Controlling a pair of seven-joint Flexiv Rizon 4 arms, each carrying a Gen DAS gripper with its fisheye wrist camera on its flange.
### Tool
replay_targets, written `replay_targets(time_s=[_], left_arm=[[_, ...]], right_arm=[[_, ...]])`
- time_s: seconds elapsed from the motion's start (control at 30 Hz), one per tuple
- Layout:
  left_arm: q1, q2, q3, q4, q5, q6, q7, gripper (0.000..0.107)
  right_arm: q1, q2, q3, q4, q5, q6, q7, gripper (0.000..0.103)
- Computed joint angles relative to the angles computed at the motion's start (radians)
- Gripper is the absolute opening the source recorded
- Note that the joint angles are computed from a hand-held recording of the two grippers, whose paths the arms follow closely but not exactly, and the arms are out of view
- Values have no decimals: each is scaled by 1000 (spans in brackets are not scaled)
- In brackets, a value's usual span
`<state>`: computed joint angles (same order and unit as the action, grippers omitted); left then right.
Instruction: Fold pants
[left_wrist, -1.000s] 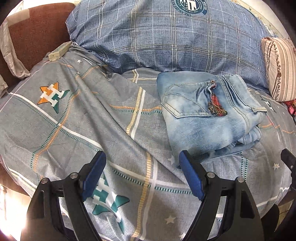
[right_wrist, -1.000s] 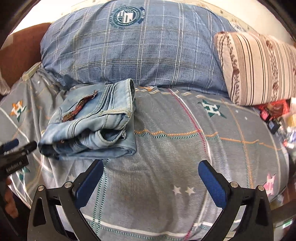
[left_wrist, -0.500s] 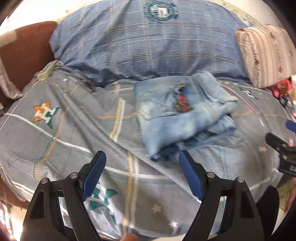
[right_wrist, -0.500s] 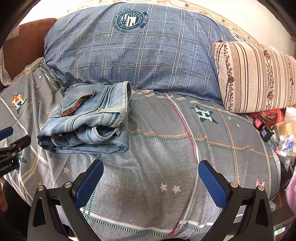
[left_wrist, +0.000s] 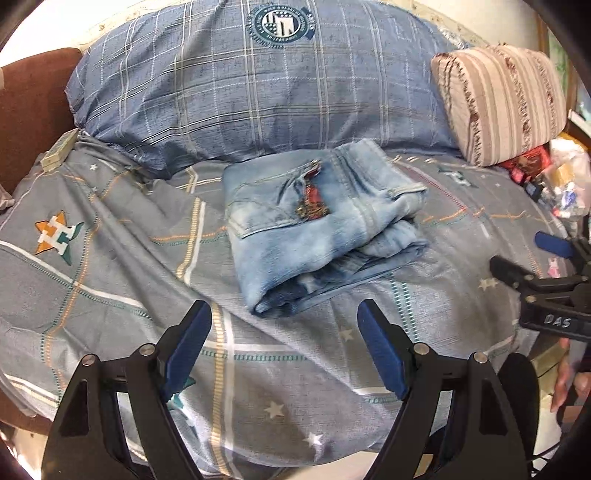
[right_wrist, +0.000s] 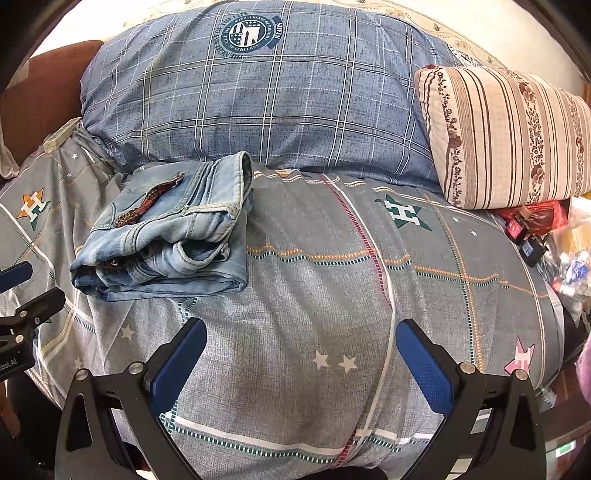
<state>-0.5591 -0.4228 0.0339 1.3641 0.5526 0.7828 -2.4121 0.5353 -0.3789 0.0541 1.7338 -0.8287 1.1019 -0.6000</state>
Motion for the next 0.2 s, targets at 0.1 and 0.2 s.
replay_targets(time_s=[0.1,0.2], left_arm=[[6,-1,-8,2,-11,20,20,84],[5,-9,-12,-9,-27,-1,42,84]], right_arm=[[1,-2,1,-3,3,-3,-5,103],[2,-2,-3,-4,-1,-5,-1,103]])
